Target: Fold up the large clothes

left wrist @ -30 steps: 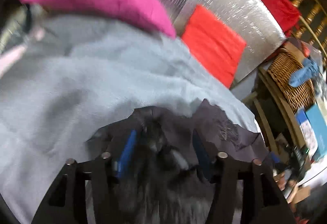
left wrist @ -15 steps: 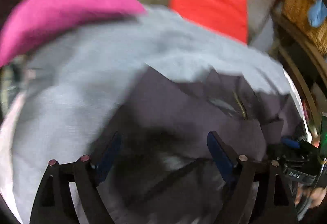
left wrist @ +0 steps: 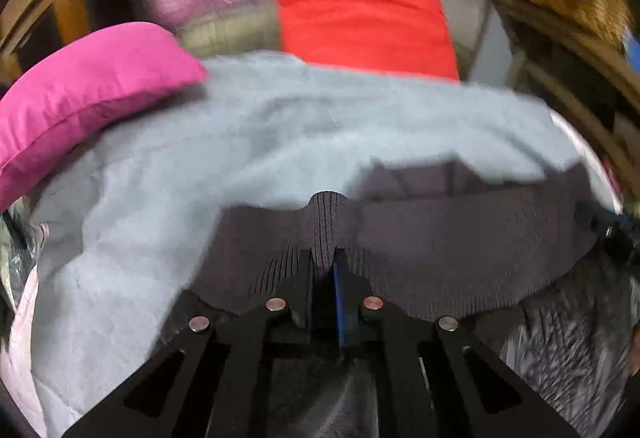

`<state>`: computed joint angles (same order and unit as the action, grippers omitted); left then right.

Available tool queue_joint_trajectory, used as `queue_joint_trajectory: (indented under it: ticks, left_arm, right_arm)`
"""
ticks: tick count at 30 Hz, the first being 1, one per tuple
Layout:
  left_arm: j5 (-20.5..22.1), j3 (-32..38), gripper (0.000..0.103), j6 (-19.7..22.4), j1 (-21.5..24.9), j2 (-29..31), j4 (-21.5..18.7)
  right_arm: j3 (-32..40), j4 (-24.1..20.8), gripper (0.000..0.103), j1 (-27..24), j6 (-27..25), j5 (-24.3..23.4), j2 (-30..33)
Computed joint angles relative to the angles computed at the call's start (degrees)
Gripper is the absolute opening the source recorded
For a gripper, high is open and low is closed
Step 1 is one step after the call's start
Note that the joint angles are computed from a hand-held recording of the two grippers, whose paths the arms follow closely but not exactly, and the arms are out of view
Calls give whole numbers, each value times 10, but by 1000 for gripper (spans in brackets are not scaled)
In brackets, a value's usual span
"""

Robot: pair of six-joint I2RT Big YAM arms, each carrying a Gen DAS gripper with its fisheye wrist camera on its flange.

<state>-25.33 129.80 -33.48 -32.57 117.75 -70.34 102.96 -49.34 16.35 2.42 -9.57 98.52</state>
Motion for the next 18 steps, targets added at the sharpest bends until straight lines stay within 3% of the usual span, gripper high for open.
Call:
queue_joint_trajectory:
  ticks: [3, 4, 5, 6, 7, 9, 10, 11, 13, 16, 18]
  left_arm:
    - [-4, 56, 9, -8, 12, 44, -41]
    - [-6, 84, 12, -10, 14, 69, -74]
    - [4, 97, 18, -18, 16, 82, -96]
    - [9, 83, 19, -24, 17, 78, -90]
    - [9, 43, 20, -24, 16, 54, -58]
    - [8, -4, 42, -39, 13, 18, -36]
    - [2, -29, 57, -55, 11, -4, -37]
    - [-6, -58, 58, -60, 7, -24, -23]
    - [-40, -142, 59, -53, -9, -90, 15]
    - [-100, -180, 69, -71, -40, -128, -37]
    - [-127, -231, 70, -84, -68, -164, -40]
  right_arm:
    - [57, -37, 17, 6, 16, 14, 61]
    - [91, -81, 18, 4, 27, -5, 94]
    - [100, -95, 19, -3, 40, -24, 99]
    - [96, -86, 21, -9, 54, -47, 94]
    - [85, -78, 30, -19, 72, -82, 83]
    - [58, -67, 45, -41, 113, -138, 56]
    - [35, -54, 72, -53, 127, -156, 35]
    - [-2, -24, 80, -63, 142, -163, 6]
    - [-57, 14, 80, -80, 145, -165, -44]
    - [-113, 6, 80, -102, 110, -150, -103]
    - [-148, -1, 80, -107, 78, -111, -135]
